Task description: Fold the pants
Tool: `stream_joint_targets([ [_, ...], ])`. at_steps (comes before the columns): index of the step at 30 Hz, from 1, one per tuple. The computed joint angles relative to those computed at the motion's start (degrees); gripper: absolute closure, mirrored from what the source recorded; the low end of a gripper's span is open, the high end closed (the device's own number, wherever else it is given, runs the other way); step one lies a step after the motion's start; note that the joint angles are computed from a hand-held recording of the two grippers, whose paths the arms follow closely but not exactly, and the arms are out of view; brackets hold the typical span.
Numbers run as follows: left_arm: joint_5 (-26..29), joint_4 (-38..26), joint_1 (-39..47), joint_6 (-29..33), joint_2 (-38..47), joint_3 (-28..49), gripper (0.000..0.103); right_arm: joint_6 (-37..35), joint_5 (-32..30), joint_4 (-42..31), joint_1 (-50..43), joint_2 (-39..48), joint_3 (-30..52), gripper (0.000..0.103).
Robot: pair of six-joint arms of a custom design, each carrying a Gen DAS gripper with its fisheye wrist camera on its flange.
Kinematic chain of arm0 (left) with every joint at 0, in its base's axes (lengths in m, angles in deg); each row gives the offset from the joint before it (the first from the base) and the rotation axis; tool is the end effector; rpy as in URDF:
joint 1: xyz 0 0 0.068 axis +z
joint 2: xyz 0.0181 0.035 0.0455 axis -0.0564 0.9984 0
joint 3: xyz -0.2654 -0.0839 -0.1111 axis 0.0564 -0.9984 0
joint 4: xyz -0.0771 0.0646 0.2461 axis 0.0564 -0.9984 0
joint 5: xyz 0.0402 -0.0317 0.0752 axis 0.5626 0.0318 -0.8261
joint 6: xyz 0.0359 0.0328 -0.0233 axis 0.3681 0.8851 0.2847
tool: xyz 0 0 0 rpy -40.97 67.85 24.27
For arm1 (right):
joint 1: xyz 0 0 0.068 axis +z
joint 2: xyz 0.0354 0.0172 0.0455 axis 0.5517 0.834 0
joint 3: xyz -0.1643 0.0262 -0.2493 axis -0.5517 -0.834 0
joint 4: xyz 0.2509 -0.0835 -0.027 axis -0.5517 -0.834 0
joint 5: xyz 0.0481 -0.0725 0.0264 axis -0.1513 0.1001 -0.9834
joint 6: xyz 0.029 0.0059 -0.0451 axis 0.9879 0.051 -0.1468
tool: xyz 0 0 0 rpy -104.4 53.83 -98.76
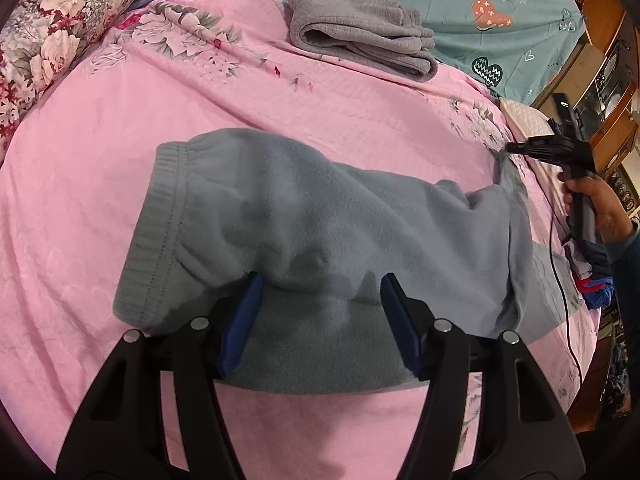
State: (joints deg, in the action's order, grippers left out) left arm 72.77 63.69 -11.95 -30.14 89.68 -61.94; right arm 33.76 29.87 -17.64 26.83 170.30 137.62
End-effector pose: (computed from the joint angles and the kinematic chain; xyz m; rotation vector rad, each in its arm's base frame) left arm 0.1504 -0.0312 0.1134 -0.0344 2.5301 -0.4525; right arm 0.3789 -0.0404 0.1287 -0.0610 2.6217 0.0532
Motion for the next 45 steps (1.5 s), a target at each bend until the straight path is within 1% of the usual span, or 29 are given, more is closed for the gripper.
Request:
stream_joint_targets([
  [2,0.9,-1.8,1.6,1.7,-0.1,0.6,0.04,0.0,-7.6,0.3,-5.6,-4.5,-2.9,0.102],
  [4,2.5,-4.3,4.3,4.4,-0.3,1.3,0.041,-0.8,-16.9,-1.1,-13.0,-9.7,-5.8,0.102],
  [6,5.8,-6.9,8.3,7.7,-0.2,2.2,0.043,-3.7,-26.8,-4.1,-21.9,-14.6,-8.1,0.102],
  [7,7.4,-8.0,10.4,9.1,0.4,2.8,0.048,-6.1,-31.9,-6.5,-27.1,-16.3,-8.9,0.102],
  [8,9.4,-9.3,12.8,10.7,1.3,3.5,0.052,-9.2,-36.9,-10.1,-32.7,-17.3,-9.1,0.102],
  [9,11.1,-10.2,14.7,12.0,2.3,4.2,0.054,-13.0,-40.7,-13.8,-37.5,-17.7,-9.0,0.102],
  [10,12.8,-11.2,16.6,13.4,3.3,4.9,0.055,-18.4,-44.9,-18.6,-43.3,-17.6,-8.8,0.102],
  [11,13.2,-11.6,17.3,13.9,3.7,5.2,0.055,-25.5,-48.5,-25.1,-49.2,-16.5,-8.1,0.103],
  [13,13.1,-12.4,17.4,14.2,3.9,5.8,0.056,-40.2,-51.8,-37.4,-59.5,-13.2,-6.6,0.103],
  [14,12.7,-12.7,16.9,14.1,3.9,5.9,0.056,-48.7,-51.8,-43.2,-65.1,-10.3,-6.0,0.103],
  [15,12.0,-12.9,16.3,13.9,3.6,6.0,0.056,-53.6,-50.6,-45.7,-68.7,-7.9,-5.8,0.103],
  [16,11.3,-13.2,15.6,13.6,3.5,6.2,0.056,-57.0,-48.3,-46.3,-72.1,-5.8,-6.2,0.103],
  [18,10.3,-13.9,15.0,13.4,3.5,6.6,0.057,-61.1,-43.1,-45.0,-77.3,-1.2,-7.2,0.103],
  [20,9.6,-15.5,15.2,13.6,3.2,7.4,0.057,-63.2,-38.7,-40.2,-81.0,0.0,-9.4,0.102],
  [21,8.7,-16.2,15.1,13.5,3.0,7.7,0.057,-65.4,-37.4,-39.7,-81.6,-0.3,-9.9,0.1],
  [23,5.1,-17.4,14.7,12.3,2.3,8.2,0.057,-67.6,-37.7,-41.4,-81.3,-0.5,-9.8,0.098],
  [24,5.4,-17.7,15.4,12.4,2.4,8.2,0.057,-66.8,-38.4,-42.3,-79.9,-0.8,-9.7,0.083],
  [25,6.1,-17.7,16.2,12.7,2.1,7.8,0.057,-65.7,-39.1,-42.9,-77.8,-0.7,-9.6,0.063],
  [26,6.2,-17.6,16.5,12.5,1.5,7.3,0.057,-64.1,-39.6,-41.8,-76.1,-1.1,-10.0,0.059],
  [28,5.0,-17.0,15.7,11.4,0.1,6.4,0.057,-57.2,-38.9,-32.6,-70.7,-4.5,-13.8,0.059],
  [30,3.1,-16.4,14.1,10.4,-0.7,5.8,0.057,-47.8,-36.4,-23.3,-65.9,-5.7,-16.0,0.059],
  [33,1.6,-16.1,12.6,9.7,-0.5,6.0,0.057,-39.7,-34.0,-16.6,-62.5,-3.7,-15.4,0.06],
  [35,2.3,-15.9,13.2,9.8,0.2,6.2,0.057,-39.1,-34.2,-16.9,-61.3,-1.6,-14.1,0.064],
  [36,2.7,-16.0,13.6,10.0,0.3,6.3,0.057,-39.0,-33.9,-16.2,-60.9,-1.1,-14.1,0.07],
  [37,2.7,-16.1,13.6,10.0,0.3,6.4,0.057,-39.9,-34.4,-17.1,-60.8,0.4,-13.3,0.088],
  [38,2.6,-16.0,13.5,9.9,0.2,6.2,0.057,-40.1,-34.6,-17.5,-60.5,1.4,-12.6,0.1],
  [40,2.4,-15.8,13.3,9.8,-0.1,6.0,0.057,-40.1,-35.0,-16.6,-60.3,1.8,-12.5,0.1],
  [42,2.7,-15.9,13.5,9.7,0.0,6.0,0.057,-40.5,-36.7,-17.7,-61.5,0.6,-12.4,0.101],
  [45,3.8,-16.5,14.6,9.8,0.9,6.7,0.057,-44.0,-41.1,-24.8,-64.3,-2.0,-10.4,0.101],
])
